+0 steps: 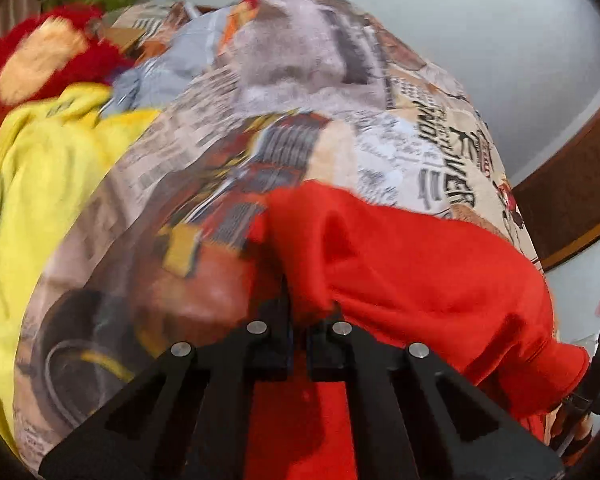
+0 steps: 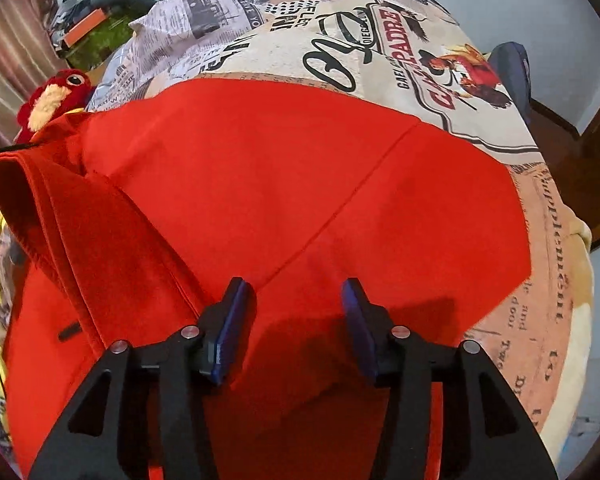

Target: Fold large clothes

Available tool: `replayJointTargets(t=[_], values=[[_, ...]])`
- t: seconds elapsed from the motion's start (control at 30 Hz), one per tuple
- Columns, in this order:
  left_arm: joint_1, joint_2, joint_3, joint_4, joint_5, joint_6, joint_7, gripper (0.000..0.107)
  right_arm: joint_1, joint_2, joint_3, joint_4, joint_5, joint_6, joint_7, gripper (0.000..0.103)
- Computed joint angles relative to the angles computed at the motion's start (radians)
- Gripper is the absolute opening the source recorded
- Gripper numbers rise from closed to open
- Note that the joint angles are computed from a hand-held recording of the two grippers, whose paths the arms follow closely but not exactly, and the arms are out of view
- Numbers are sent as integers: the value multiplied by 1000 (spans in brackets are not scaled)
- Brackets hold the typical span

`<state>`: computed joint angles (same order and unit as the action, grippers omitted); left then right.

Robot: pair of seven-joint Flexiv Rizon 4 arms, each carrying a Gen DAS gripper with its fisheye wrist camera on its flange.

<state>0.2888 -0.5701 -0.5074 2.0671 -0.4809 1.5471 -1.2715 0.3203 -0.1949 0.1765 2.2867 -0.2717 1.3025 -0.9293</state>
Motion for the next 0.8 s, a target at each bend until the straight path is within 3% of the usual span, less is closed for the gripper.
replayJointTargets(t=[0.07,0.13,0.27,0.37,0.47,0.57,0.7,0.8], values=[[-13,6,43,14,6,-29,-6,5,6,14,-15,30,-29,23,28,47],[-75,16,135,14,23,-69,-23,12,7,21,-22,42,-41,28,57,48],[-247,47,361,11,131,-99,-97,12,1,41,-26,67,-58,27,99,49],[-294,86,420,14,158,-124,-98,12,-7,58,-20,72,-61,5,115,49],[-224,134,320,42,109,-106,-21,15,-18,79,-5,57,-35,-47,97,49],[-165,163,202,47,26,-69,76,35,-29,100,2,53,-11,-33,84,49],[-174,146,132,-10,-20,-57,160,52,-35,113,-3,45,-20,14,104,49],[-214,92,117,-88,-43,-94,180,54,-33,98,2,17,6,52,100,50]])
